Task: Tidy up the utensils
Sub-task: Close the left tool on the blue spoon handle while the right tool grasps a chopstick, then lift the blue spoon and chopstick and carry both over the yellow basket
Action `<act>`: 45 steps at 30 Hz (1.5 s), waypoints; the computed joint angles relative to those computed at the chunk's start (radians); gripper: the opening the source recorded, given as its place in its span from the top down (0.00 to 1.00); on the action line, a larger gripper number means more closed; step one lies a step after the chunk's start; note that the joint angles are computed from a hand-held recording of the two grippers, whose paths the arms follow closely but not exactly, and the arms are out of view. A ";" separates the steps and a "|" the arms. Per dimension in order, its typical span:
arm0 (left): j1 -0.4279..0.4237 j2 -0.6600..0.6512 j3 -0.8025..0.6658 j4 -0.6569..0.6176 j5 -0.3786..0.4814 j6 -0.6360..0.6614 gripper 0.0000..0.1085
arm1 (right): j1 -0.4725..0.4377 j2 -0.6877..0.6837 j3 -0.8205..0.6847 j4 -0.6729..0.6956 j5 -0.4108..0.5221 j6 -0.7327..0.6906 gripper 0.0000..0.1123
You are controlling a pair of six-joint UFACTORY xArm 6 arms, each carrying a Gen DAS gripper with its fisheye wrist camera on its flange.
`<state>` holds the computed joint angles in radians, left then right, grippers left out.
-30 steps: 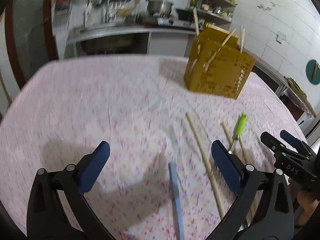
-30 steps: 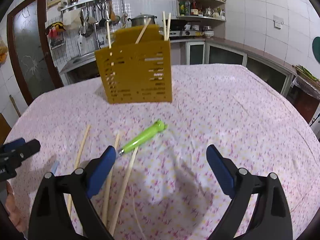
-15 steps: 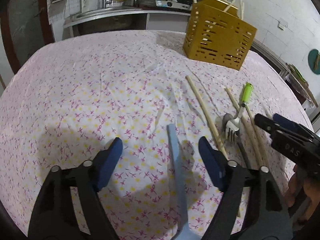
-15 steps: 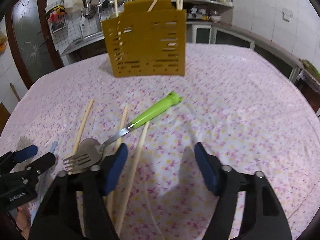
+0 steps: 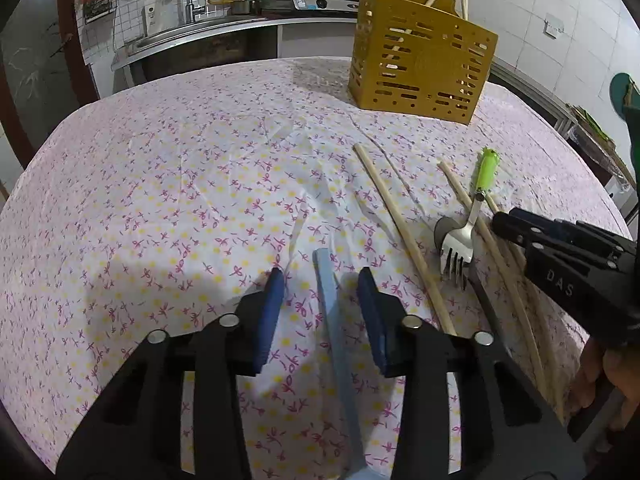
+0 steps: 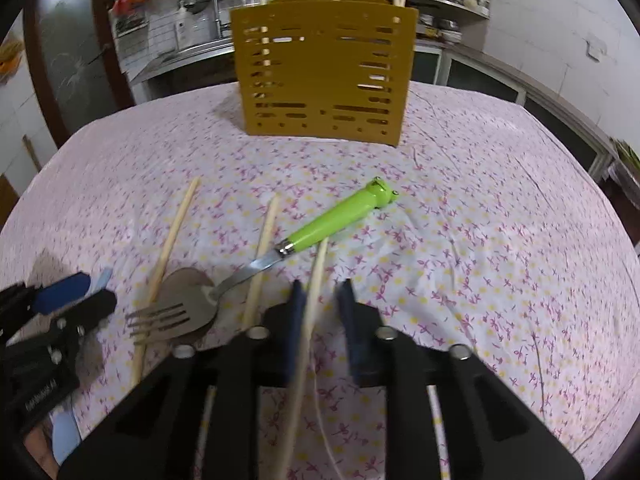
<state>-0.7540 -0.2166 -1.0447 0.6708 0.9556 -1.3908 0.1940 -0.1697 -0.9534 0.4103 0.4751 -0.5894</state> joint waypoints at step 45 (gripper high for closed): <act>-0.010 -0.085 0.021 0.110 -0.059 -0.080 0.95 | -0.142 -0.035 -0.084 0.448 0.236 -0.302 0.95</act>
<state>-0.7638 -0.3015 -1.0233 0.7805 0.8964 -1.4707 0.0518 -0.2050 -1.0369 0.8585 0.7109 -0.8917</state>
